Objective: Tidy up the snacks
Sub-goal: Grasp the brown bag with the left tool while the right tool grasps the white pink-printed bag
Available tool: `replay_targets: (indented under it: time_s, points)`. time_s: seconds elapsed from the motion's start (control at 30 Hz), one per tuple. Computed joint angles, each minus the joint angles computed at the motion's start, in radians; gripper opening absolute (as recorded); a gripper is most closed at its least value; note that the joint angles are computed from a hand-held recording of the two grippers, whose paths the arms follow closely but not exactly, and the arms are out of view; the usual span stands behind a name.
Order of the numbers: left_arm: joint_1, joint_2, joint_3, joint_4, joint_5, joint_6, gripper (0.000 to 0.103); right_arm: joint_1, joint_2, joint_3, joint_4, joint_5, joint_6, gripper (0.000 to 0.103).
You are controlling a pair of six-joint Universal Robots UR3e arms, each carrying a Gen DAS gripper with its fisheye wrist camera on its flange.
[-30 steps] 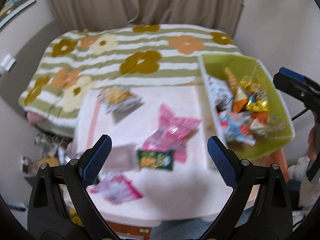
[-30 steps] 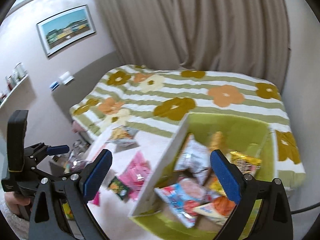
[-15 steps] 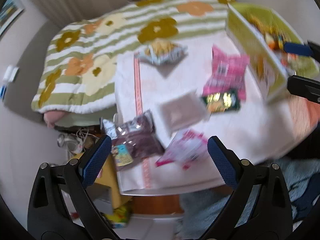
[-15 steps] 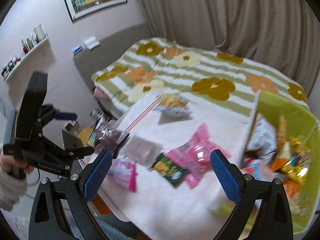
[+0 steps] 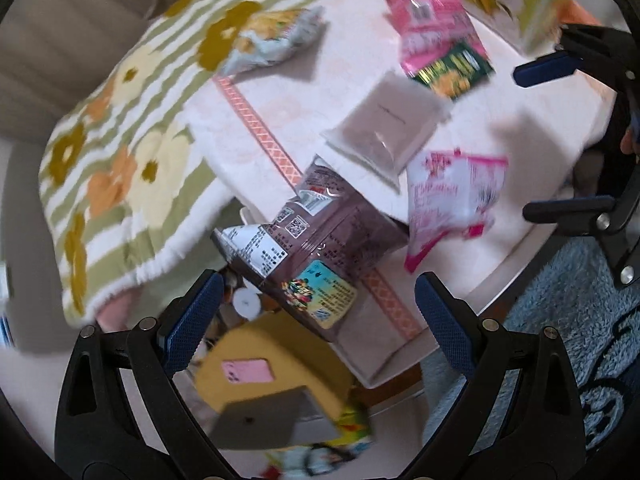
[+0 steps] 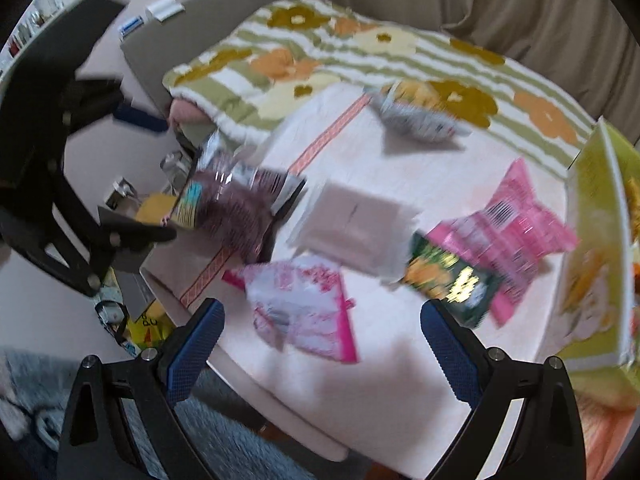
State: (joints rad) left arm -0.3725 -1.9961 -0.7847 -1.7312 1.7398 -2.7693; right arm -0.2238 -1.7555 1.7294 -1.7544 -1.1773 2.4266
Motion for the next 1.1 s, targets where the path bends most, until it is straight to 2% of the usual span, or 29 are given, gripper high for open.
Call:
replay_targets:
  time_s: [0.1, 0.33, 0.43, 0.63, 0.83, 1.1]
  points:
    - [0.012, -0.011, -0.036, 0.031, 0.002, 0.119, 0.096, 0.064, -0.005, 0.084, -0.102, -0.067, 0.066, 0.098]
    - [0.012, -0.079, -0.079, 0.113, 0.021, 0.281, 0.096, 0.147, 0.028, 0.167, -0.229, -0.166, 0.157, 0.098]
    - [-0.01, -0.102, -0.115, 0.197, 0.077, 0.318, 0.096, 0.162, 0.045, 0.19, -0.266, -0.176, 0.164, 0.098]
    - [-0.029, -0.193, -0.01, 0.186, 0.094, 0.373, 0.096, 0.171, 0.097, 0.184, -0.296, -0.173, 0.18, 0.098]
    - [-0.079, -0.215, -0.027, 0.291, 0.174, 0.475, 0.096, 0.162, 0.128, 0.167, -0.313, -0.162, 0.156, 0.098]
    - [-0.094, -0.343, 0.172, 0.152, 0.185, 0.5, 0.096, 0.143, 0.146, 0.158, -0.306, -0.119, 0.112, 0.098]
